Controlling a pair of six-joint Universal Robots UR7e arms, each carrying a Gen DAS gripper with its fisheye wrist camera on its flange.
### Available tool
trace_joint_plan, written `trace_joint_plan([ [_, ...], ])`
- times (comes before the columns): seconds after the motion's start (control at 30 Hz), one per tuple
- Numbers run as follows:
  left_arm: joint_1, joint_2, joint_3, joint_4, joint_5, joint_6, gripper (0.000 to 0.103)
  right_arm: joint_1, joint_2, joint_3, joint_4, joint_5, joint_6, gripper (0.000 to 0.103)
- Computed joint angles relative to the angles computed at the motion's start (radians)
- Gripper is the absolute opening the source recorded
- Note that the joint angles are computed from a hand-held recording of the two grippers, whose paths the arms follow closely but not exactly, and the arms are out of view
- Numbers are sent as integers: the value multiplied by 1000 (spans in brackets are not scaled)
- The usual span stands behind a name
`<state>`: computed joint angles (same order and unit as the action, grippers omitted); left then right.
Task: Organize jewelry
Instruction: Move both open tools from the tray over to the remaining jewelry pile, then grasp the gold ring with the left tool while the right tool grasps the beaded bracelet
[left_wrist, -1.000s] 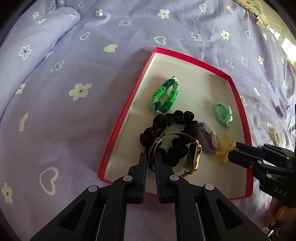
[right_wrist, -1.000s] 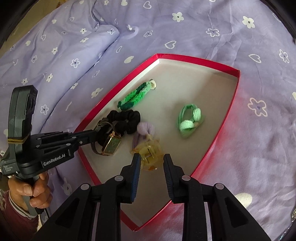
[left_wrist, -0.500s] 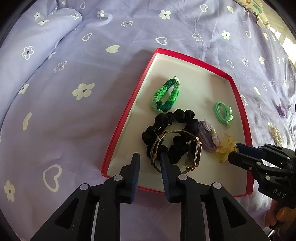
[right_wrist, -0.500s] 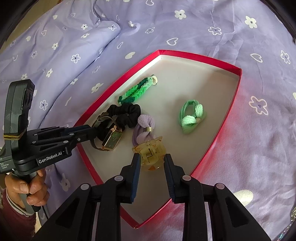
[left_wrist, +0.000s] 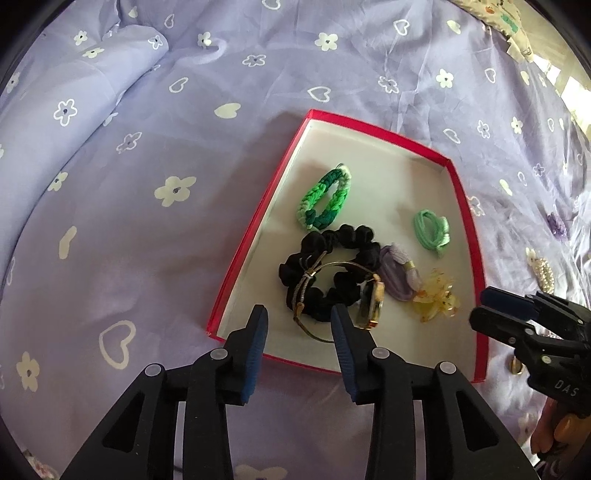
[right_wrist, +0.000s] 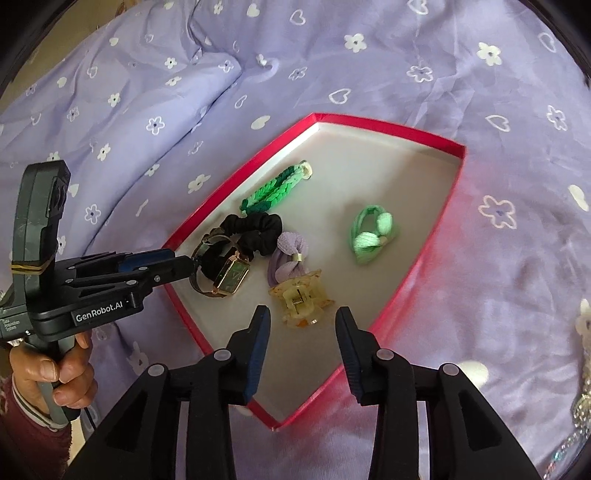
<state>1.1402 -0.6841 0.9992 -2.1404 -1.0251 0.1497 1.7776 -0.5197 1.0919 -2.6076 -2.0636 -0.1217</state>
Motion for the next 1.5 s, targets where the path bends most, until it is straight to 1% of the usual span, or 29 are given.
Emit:
trace_joint_plan([
  [0.1, -10, -19, 23, -8, -13, 0, 41, 0, -45, 70, -53, 0, 10, 41],
  [0.3, -41, -53, 80, -27, -43, 19, 44, -6, -155, 226, -159, -30, 52, 42],
  [0.6, -90, -81, 150, -17, -96, 57, 45, -19, -305, 421, -294, -100, 100, 42],
  [0.9, -128, -78, 196, 2, -131, 88, 45, -42, -425, 585, -389, -160, 156, 43],
  [1.2, -151, -67, 234, 23, -146, 102, 45, -71, -500, 685, -437, -194, 197, 43],
  [1.27, -156, -61, 236, 29, -155, 110, 45, -75, -506, 697, -442, -195, 203, 43],
  [1.4, -165, -48, 242, 33, -147, 122, 45, -85, -514, 713, -444, -195, 209, 43],
  [1.5, -167, -36, 241, 35, -142, 122, 45, -89, -510, 714, -440, -210, 206, 43],
])
